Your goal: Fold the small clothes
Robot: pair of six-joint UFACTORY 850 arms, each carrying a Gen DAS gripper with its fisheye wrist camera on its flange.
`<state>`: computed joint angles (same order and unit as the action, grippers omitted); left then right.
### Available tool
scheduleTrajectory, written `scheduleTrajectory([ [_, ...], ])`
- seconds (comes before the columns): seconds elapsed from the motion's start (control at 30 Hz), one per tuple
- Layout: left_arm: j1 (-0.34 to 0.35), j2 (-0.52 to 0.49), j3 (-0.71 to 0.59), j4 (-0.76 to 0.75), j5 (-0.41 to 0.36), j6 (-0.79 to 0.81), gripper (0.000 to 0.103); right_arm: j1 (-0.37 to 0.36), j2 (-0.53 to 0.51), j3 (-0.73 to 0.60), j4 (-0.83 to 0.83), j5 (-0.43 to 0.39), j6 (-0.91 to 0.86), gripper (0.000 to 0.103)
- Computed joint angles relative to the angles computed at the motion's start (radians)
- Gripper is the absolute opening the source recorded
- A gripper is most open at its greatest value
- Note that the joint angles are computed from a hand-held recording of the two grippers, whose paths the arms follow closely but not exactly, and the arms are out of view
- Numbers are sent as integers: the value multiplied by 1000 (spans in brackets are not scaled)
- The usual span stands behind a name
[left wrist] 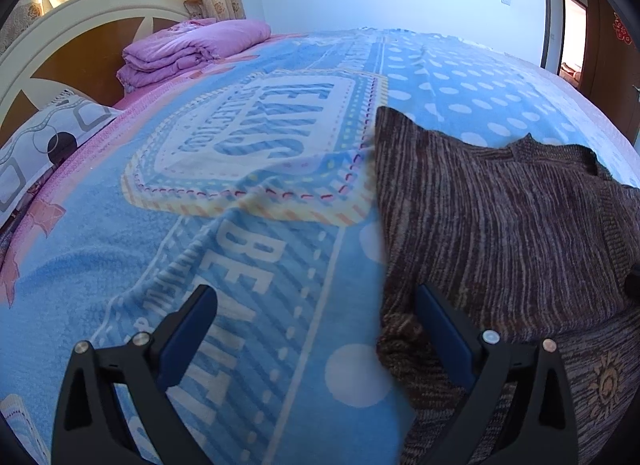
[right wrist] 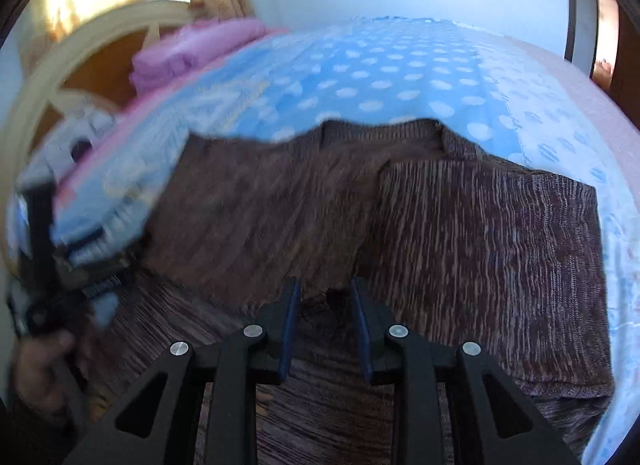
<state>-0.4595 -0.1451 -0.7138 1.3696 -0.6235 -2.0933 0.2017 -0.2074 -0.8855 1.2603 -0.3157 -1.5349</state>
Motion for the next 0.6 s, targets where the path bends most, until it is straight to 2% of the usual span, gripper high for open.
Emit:
scheduleTrajectory([
  [0.03,0,2,2,-2,3,3,102,12,-3,11,6,46,-11,26],
  [0.1,4,15,15,7,23,-9,102,-5,-6,15,49,43,-30,26],
  [0.2,11,34,35,28,54,-41,103,-22,5,18,-6,59,37,27],
  [0.3,14,34,36,34,61,-46,103,-26,-6,11,-16,61,6,27],
  [0.4,7,37,39,47,51,-60,103,-48,6,19,5,17,-6,29],
  [0.5,1,40,44,61,41,-77,103,-70,21,43,124,-15,-141,34],
  [0.6,-1,35,39,54,38,-61,103,-73,15,53,212,7,-246,34],
])
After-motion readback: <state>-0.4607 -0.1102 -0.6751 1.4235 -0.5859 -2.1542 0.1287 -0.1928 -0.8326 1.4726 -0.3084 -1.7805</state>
